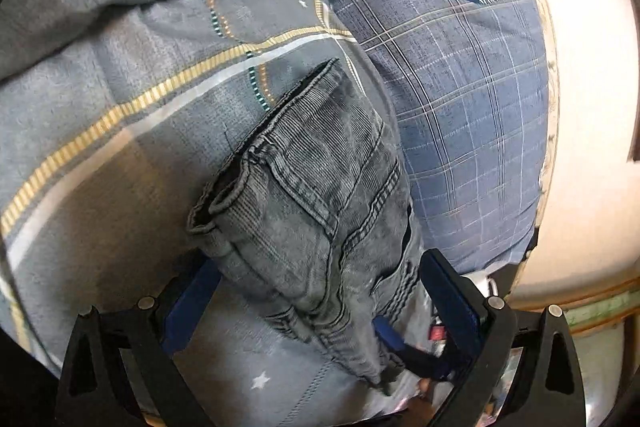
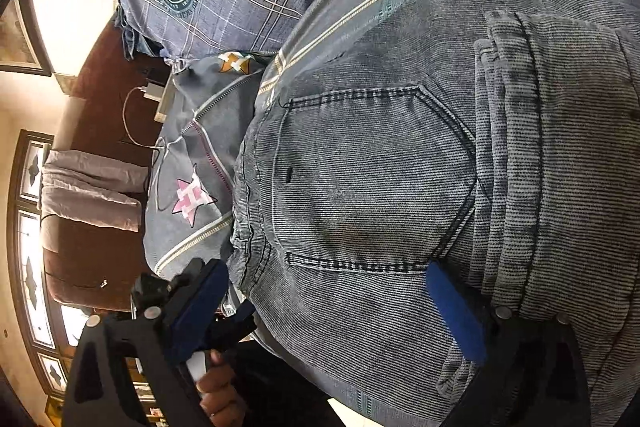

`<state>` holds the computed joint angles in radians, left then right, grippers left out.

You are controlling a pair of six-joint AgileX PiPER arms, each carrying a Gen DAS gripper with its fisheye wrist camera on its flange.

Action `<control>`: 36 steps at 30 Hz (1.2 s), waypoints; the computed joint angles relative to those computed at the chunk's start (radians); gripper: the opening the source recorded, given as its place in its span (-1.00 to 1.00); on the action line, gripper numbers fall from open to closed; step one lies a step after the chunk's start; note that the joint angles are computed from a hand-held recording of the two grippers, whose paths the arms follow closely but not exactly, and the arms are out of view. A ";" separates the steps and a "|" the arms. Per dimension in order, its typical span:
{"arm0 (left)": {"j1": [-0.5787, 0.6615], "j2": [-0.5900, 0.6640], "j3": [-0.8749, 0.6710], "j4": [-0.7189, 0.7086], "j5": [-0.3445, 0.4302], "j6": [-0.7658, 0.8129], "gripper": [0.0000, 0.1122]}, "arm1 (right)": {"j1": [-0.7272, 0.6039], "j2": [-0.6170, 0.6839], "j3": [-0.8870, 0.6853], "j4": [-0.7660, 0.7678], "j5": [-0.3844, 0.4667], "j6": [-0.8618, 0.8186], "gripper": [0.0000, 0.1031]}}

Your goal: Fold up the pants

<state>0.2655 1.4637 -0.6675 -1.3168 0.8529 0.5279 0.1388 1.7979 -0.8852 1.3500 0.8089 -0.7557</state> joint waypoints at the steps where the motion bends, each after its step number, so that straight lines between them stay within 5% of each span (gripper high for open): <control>1: 0.000 -0.001 0.003 -0.018 -0.008 -0.007 0.76 | 0.000 0.001 0.003 0.010 -0.001 -0.010 0.96; 4: -0.013 -0.010 -0.005 -0.011 -0.048 -0.045 0.58 | 0.006 0.001 -0.002 0.008 -0.002 -0.014 0.96; 6: -0.037 -0.010 -0.028 0.056 -0.083 -0.105 -0.23 | -0.002 -0.001 -0.008 -0.017 0.009 0.013 0.95; 9: -0.041 0.013 -0.040 0.129 -0.101 -0.185 -0.58 | 0.007 -0.003 -0.050 -0.024 0.050 0.068 0.95; 13: -0.051 0.009 -0.048 0.160 -0.117 -0.208 -0.62 | -0.003 0.017 -0.149 0.026 0.097 0.047 0.95; 17: -0.070 0.018 -0.057 0.161 -0.134 -0.211 -0.62 | 0.037 0.198 -0.300 -0.111 0.052 0.222 0.94; 24: 0.007 0.061 -0.013 0.028 -0.044 -0.087 -0.59 | 0.084 0.137 -0.330 -0.244 0.023 0.312 0.94; 29: 0.030 0.083 -0.015 0.013 -0.008 -0.080 -0.59 | 0.067 0.139 -0.291 -0.189 0.023 0.280 0.94; 31: 0.024 0.079 -0.014 0.017 -0.019 -0.077 -0.61 | 0.059 0.114 -0.282 -0.166 0.029 0.263 0.94; 32: 0.007 0.064 -0.016 0.045 -0.049 -0.099 -0.78 | 0.063 0.095 -0.275 -0.163 0.009 0.250 0.94; 36: -0.136 -0.017 -0.049 0.294 -0.228 -0.281 -0.86 | 0.103 0.139 -0.304 -0.280 -0.067 0.347 0.92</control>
<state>0.1290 1.4463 -0.7169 -1.0231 0.6249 0.2471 0.2414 1.9367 -1.1888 1.0697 0.7418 -0.4085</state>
